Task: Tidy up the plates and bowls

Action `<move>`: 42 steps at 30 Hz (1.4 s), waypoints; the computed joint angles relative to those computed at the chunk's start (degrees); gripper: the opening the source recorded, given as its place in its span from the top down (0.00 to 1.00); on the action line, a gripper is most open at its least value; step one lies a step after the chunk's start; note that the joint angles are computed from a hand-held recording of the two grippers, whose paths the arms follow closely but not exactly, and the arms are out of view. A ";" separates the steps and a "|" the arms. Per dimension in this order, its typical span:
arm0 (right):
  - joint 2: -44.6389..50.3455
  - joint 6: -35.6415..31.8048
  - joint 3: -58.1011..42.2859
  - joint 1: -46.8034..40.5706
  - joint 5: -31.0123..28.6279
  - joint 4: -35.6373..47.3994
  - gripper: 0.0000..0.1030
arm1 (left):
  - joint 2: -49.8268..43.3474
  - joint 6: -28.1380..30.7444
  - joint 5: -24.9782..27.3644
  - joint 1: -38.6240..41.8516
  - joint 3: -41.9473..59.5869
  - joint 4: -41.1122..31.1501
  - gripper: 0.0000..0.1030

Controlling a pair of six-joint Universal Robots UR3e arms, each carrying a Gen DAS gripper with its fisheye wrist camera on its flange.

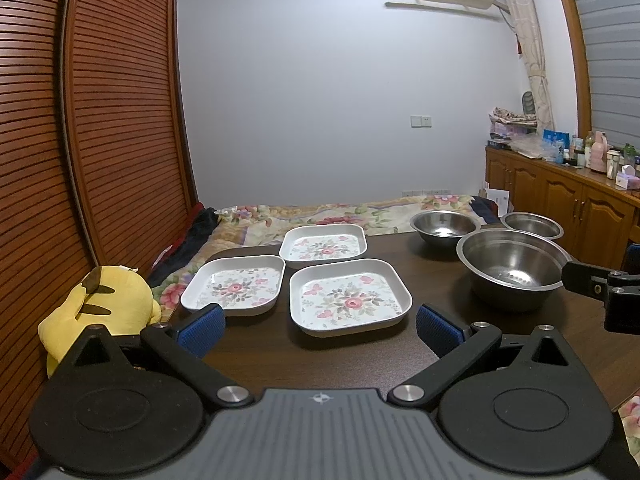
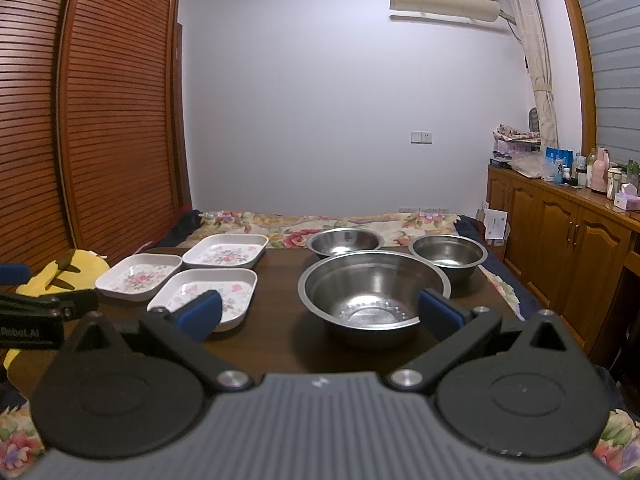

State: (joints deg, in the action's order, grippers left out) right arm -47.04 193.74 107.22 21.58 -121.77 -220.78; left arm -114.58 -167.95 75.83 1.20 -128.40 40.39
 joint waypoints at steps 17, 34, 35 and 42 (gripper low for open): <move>-0.13 0.00 0.05 -0.03 -0.13 -0.08 0.00 | 0.10 -0.29 -0.20 0.09 -0.35 0.80 0.00; -0.24 -0.12 0.13 -0.14 -0.03 -0.12 0.00 | 0.09 -0.30 -0.35 0.16 -0.47 0.87 0.00; -0.24 -0.12 0.12 -0.16 -0.01 -0.12 0.00 | 0.09 -0.30 -0.35 0.16 -0.47 0.87 0.00; -0.20 -0.22 0.30 -0.08 -0.03 -0.37 0.00 | 0.12 -0.35 -0.38 0.18 -0.51 0.74 0.00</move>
State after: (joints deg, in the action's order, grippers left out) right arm -47.24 193.51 107.52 21.50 -121.80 -221.15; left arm -114.46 -168.30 75.45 1.39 -128.91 41.12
